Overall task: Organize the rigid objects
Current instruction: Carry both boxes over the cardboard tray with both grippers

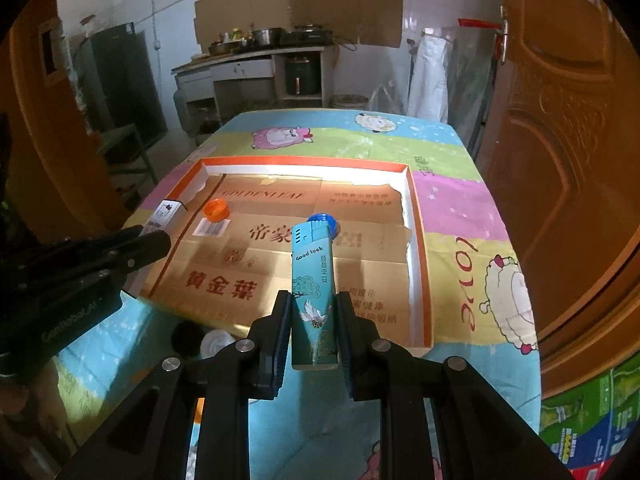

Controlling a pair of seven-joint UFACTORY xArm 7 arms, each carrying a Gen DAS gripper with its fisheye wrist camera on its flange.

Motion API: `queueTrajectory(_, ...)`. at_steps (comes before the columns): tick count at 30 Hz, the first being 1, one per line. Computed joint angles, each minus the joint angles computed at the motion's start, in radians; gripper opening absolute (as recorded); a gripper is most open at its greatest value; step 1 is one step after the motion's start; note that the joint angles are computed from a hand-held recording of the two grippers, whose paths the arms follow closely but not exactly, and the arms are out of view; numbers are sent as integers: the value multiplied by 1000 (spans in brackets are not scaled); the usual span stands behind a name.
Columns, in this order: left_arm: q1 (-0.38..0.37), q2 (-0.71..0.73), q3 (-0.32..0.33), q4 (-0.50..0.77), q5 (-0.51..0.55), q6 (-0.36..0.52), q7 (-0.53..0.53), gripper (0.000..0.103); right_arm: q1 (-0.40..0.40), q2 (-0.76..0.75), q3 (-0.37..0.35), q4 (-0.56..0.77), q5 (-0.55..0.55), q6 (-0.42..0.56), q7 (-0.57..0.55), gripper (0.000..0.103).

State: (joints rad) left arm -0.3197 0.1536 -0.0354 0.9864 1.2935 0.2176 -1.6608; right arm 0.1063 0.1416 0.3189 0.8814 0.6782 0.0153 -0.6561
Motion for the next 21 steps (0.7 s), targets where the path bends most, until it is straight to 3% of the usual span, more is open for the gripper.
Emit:
queueTrajectory(11,-26,96,42,96,-61,-34,71,26,-14,89,-25,80,-135,16,135,23)
queueTrajectory(21,-75,183,115,167,-201,-73,205,26,-32,185,-41,165,-307,24,284,23)
